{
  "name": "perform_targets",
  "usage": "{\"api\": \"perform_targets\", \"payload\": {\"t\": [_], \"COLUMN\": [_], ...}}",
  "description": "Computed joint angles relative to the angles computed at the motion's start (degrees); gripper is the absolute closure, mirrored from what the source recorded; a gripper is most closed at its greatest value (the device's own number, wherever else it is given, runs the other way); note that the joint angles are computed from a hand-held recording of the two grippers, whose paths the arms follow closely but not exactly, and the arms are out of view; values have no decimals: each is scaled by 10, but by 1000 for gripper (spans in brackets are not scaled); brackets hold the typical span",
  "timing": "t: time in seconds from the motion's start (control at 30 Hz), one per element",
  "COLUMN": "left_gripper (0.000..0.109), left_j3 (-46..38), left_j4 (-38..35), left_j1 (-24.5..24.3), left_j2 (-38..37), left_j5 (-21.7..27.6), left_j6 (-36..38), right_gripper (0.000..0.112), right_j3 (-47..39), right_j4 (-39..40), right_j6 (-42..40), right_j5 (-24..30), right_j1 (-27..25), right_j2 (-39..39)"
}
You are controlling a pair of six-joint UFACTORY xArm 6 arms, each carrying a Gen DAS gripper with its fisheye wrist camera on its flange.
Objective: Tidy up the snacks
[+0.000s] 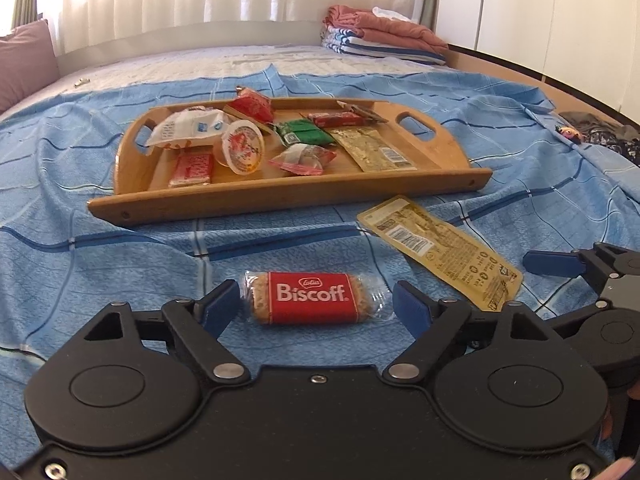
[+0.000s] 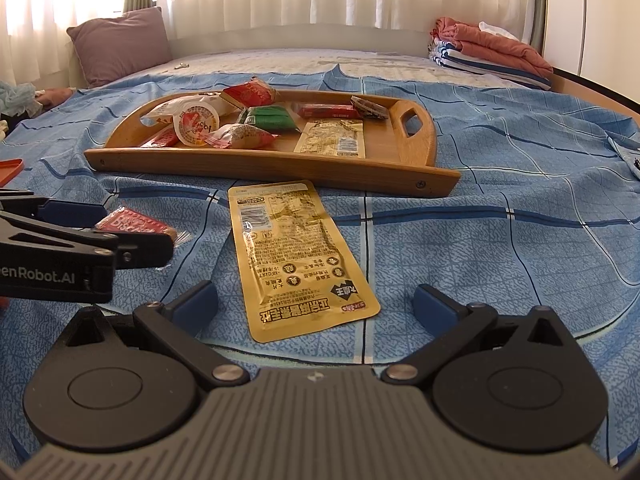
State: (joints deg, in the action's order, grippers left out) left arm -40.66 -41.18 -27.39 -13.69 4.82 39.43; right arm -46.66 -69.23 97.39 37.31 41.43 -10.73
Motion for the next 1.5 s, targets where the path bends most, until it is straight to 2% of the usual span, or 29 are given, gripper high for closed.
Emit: {"api": "perform_targets", "payload": {"t": [0.07,0.2,0.23,0.3,0.33,0.4,0.47,0.53,0.67,0.7,0.73,0.8,0.87,0.93,1.03,1.1,1.23,1.3,1.37,1.5], "left_gripper": [23,39,49,54,69,77,80,81,81,80,74,61,57,46,35,30,29,28,28,26], "left_j3": [-1,-2,1,2,3,4,1,3,9,11,14,20,22,21,16,17,32,39,43,37], "left_j4": [42,13,11,-6,-7,-31,-33,-14,-7,-16,-19,-29,-50,-59,-87,-82,26,75,87,186], "left_j1": [0,-4,-5,-5,-5,-5,4,11,20,21,21,19,17,18,16,10,11,22,34,65], "left_j2": [7,6,2,-4,-7,-14,-21,-26,-34,-37,-40,-45,-50,-54,-55,-51,-46,-45,-45,-27], "left_j5": [-1,0,-4,-1,-3,-10,6,13,25,27,26,22,23,38,58,54,28,18,9,-6], "left_j6": [-35,-4,-1,15,15,40,45,33,35,43,46,57,79,88,115,120,31,-15,-35,-143], "right_gripper": [9,9,9,9,9,9,9,9,10,16,19,33,44,45,45,45,44,39,36,34], "right_j3": [0,-2,-3,-6,-9,-14,-21,-26,-41,-43,-44,-46,-47,-44,-31,-21,1,1,0,-1], "right_j4": [0,3,6,21,30,34,35,42,77,87,99,106,108,105,85,73,48,41,36,22], "right_j6": [0,-4,-8,-23,-35,-40,-40,-57,-122,-137,-152,-163,-174,-170,-135,-114,-74,-64,-60,-49], "right_j5": [0,-1,-1,-5,-9,-7,-1,-19,-62,-74,-88,-103,-103,-105,-92,-81,-86,-83,-77,-72], "right_j1": [0,-2,-2,-6,-8,-11,-13,-23,-49,-55,-62,-69,-69,-67,-60,-56,-60,-59,-56,-52], "right_j2": [0,2,3,3,3,4,8,13,30,33,36,37,34,27,13,3,-11,-11,-7,-3]}}
